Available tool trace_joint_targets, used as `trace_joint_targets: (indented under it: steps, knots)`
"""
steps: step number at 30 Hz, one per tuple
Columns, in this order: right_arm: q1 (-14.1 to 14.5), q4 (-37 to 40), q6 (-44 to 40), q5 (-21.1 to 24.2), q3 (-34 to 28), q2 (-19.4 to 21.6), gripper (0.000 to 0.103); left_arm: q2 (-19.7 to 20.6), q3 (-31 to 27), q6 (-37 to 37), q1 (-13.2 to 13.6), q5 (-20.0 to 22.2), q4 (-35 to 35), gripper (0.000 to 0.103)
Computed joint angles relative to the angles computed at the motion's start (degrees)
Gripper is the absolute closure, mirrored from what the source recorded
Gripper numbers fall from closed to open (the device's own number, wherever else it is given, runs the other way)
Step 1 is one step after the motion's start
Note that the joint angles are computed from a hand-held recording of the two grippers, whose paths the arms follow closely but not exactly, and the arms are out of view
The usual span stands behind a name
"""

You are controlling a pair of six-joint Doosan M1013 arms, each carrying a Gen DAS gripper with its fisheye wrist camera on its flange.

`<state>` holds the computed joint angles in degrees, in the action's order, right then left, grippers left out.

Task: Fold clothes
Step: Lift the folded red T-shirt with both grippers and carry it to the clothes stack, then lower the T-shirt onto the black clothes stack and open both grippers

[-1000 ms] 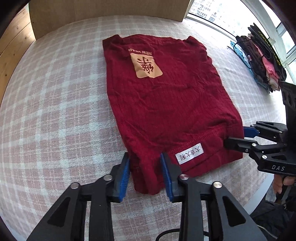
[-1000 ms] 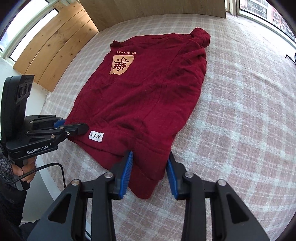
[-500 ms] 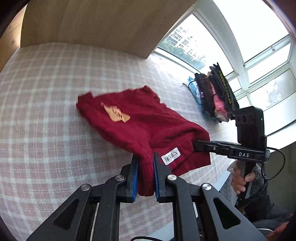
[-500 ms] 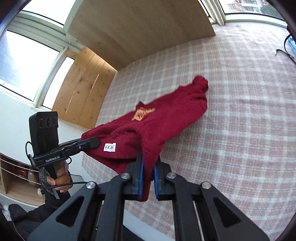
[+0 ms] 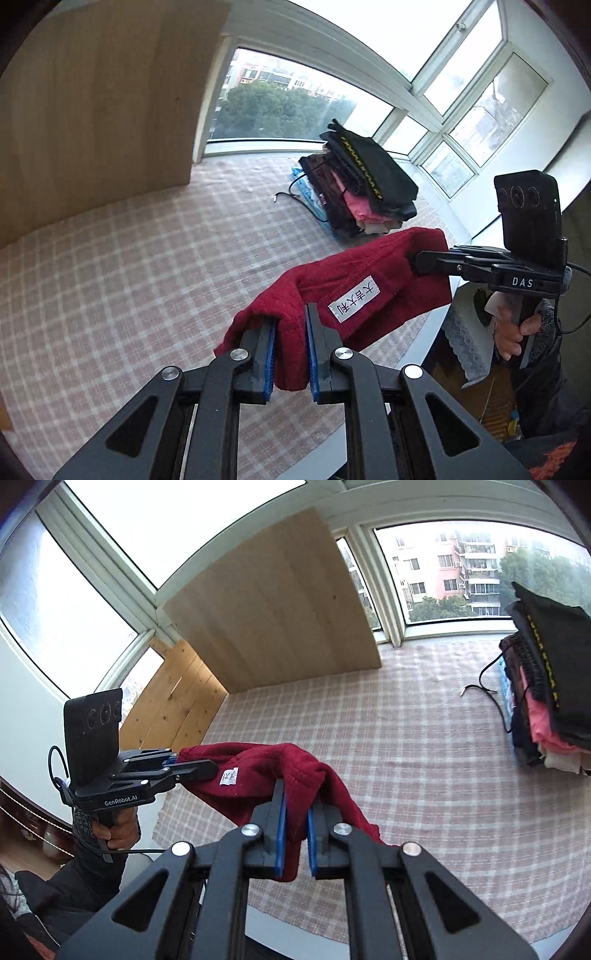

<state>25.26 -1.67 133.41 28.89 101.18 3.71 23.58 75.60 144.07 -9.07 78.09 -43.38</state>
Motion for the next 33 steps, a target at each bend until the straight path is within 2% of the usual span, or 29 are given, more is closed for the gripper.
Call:
trace_joint_targets:
  steps: [4,7,10,15,17,19,25,28,30,33]
  knots:
    - [-1.9,-0.2,-0.1,-0.9,3.4,-4.1,0.094,-1.5,-0.1,-0.1,-3.0,-1.2,-0.3,0.09]
    - [-5.6,5.9,-8.3,-0.7,5.4,-7.0,0.094,-2.4,-0.1,-1.3,-5.7,-3.3,0.0,0.09]
    - [-9.8,13.1,-18.4,0.4,6.7,-9.5,0.094,-2.9,-0.5,-4.1,-8.9,-6.0,0.7,0.09]
    - [-20.4,25.2,-36.3,5.8,5.5,-11.1,0.094,-1.7,-4.8,-10.3,-14.6,-9.7,2.5,0.09]
    - [-25.1,30.1,-42.6,8.8,3.5,-10.2,0.094,0.3,-9.1,-14.2,-16.9,-10.3,4.2,0.09]
    - [-28.8,30.6,-45.7,11.4,0.5,-8.8,0.094,3.2,-14.9,-18.4,-19.1,-10.4,6.5,0.09]
    - [-36.2,22.8,-47.2,16.3,-10.0,-3.7,0.094,11.9,-33.5,-25.8,-24.7,-11.3,12.8,0.09]
    - [-39.7,22.3,-48.3,17.7,-12.2,-1.8,0.094,15.9,-40.3,-27.7,-26.2,-10.0,12.3,0.09]
    - [-41.7,24.7,-51.0,18.5,-11.0,-1.5,0.094,16.3,-39.3,-26.1,-26.9,-10.6,11.0,0.09]
    - [-43.1,26.4,-53.7,19.6,-6.4,-1.7,0.094,14.7,-32.1,-22.5,-28.1,-12.6,10.9,0.089]
